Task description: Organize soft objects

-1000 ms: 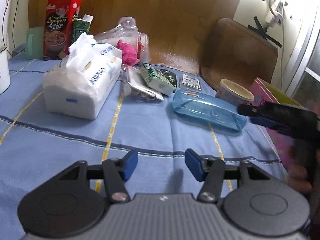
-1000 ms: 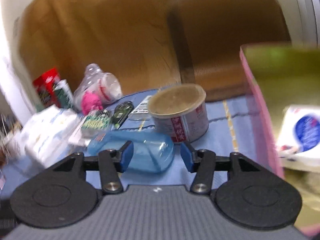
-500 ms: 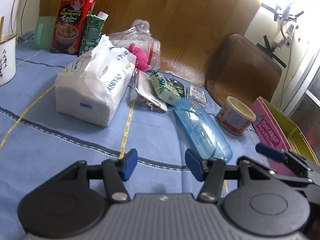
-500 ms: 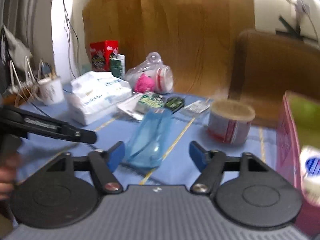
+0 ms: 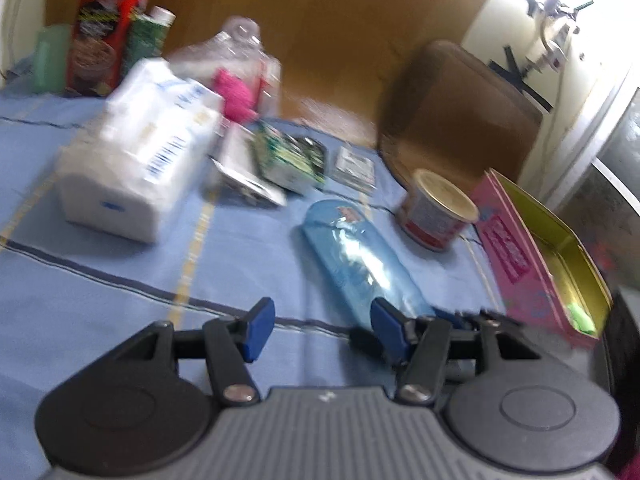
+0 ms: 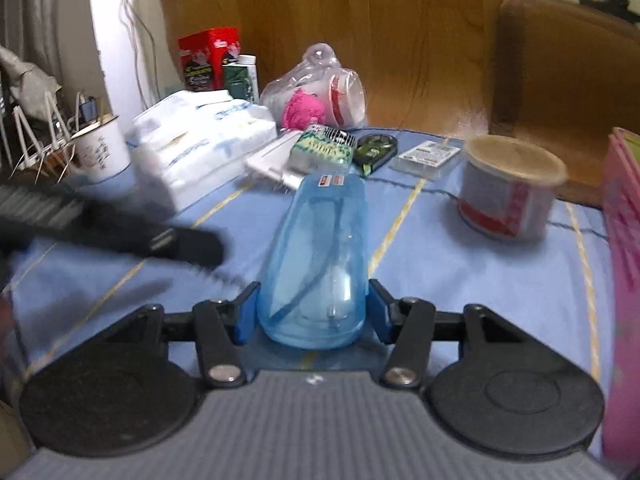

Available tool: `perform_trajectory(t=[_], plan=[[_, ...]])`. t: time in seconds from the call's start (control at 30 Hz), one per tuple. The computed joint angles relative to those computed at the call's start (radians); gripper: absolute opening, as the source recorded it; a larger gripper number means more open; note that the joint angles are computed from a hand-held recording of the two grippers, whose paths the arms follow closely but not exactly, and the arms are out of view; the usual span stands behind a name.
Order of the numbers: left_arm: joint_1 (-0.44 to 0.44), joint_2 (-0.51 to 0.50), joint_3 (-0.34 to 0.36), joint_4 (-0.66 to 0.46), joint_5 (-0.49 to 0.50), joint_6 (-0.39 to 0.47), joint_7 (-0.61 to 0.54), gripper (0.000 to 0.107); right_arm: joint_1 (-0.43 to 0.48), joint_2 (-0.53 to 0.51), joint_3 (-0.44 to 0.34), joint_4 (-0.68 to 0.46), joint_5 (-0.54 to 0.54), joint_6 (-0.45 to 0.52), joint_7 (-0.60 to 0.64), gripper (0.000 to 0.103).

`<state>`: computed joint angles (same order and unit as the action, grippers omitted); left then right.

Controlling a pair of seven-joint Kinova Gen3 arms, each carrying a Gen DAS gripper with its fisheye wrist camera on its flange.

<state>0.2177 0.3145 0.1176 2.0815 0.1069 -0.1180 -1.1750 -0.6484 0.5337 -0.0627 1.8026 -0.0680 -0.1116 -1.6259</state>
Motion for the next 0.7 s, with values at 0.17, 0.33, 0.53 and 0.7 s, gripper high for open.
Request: perform_trajectory(t=[0.17, 0.33, 0.53, 0.7], plan=[[-0.161, 0.055, 0.226, -0.032, -0.089, 0.011, 0.046, 0.07, 0.045, -0.078, -0.057, 0.175, 0.075, -0.126, -0.162, 0.058], [-0.081, 0.068, 0.204, -0.072, -0.1, 0.041, 0.047, 0.062, 0.137, -0.103, -0.178, 0.283, -0.01, -0.258, -0.113, 0.058], [0.116, 0.047, 0.077, -0.194, -0.086, 0.083, -0.032, 0.06, -0.102, -0.178, 0.068, 0.389, -0.254, -0.448, 0.037, 0.058], [0.267, 0.127, 0.012, -0.39, -0.11, 0.119, -0.122, 0.059, -0.281, -0.211, 0.282, 0.461, -0.458, -0.59, 0.166, 0.058]])
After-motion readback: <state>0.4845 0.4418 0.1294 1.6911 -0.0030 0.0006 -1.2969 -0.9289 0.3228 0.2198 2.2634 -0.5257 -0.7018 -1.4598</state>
